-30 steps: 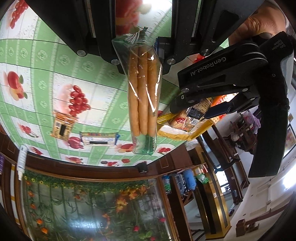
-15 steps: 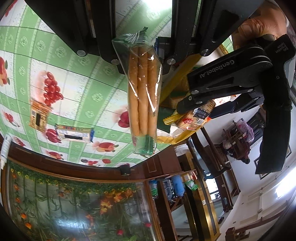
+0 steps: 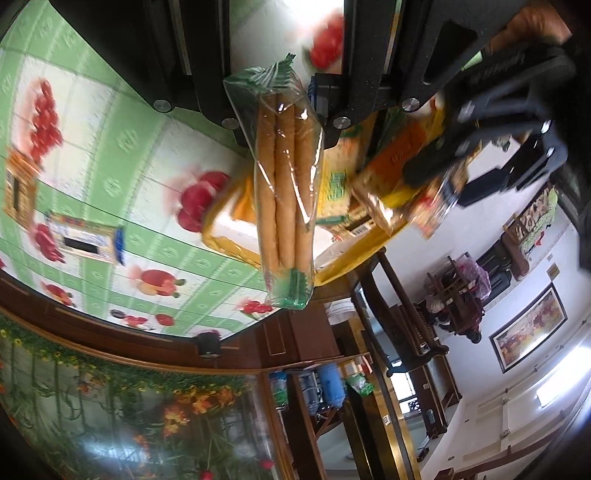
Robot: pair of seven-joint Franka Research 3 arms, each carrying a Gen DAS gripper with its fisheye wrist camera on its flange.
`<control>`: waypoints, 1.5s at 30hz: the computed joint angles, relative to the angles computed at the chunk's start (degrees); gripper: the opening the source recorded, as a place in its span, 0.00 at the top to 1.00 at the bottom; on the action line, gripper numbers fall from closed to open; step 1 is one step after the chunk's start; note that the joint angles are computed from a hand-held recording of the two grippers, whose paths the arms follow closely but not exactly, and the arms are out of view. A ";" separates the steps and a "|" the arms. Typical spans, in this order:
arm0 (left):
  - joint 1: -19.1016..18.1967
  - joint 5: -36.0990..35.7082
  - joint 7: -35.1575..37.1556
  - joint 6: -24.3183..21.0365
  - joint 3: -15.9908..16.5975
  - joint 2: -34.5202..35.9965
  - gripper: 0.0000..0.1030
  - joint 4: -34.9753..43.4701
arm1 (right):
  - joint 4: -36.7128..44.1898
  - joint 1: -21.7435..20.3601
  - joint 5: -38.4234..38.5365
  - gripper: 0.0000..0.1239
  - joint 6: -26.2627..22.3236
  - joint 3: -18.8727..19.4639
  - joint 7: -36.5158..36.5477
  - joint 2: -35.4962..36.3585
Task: Organize snacks
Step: 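Lower both packs into the tray and open both tools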
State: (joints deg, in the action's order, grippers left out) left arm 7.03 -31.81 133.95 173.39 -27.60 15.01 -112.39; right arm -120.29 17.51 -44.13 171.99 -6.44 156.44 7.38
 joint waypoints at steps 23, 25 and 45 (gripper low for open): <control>-0.18 15.71 -14.69 -0.48 3.72 4.54 0.28 5.01 | 30.01 -2.63 39.16 0.84 -10.88 5.99 -42.57 23.57; 0.24 16.40 -15.30 -0.77 3.27 4.71 0.28 5.20 | 29.68 -1.34 40.15 0.84 -10.70 4.46 -43.29 23.50; 7.13 0.27 0.60 0.90 -7.48 -1.33 0.28 -1.32 | 9.67 14.31 21.72 0.45 -3.26 -13.46 -21.20 10.28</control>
State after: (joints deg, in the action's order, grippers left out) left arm 14.16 -31.55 134.55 174.29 -35.08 13.67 -113.71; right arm -110.63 31.82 -22.40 168.73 -19.90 135.24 17.67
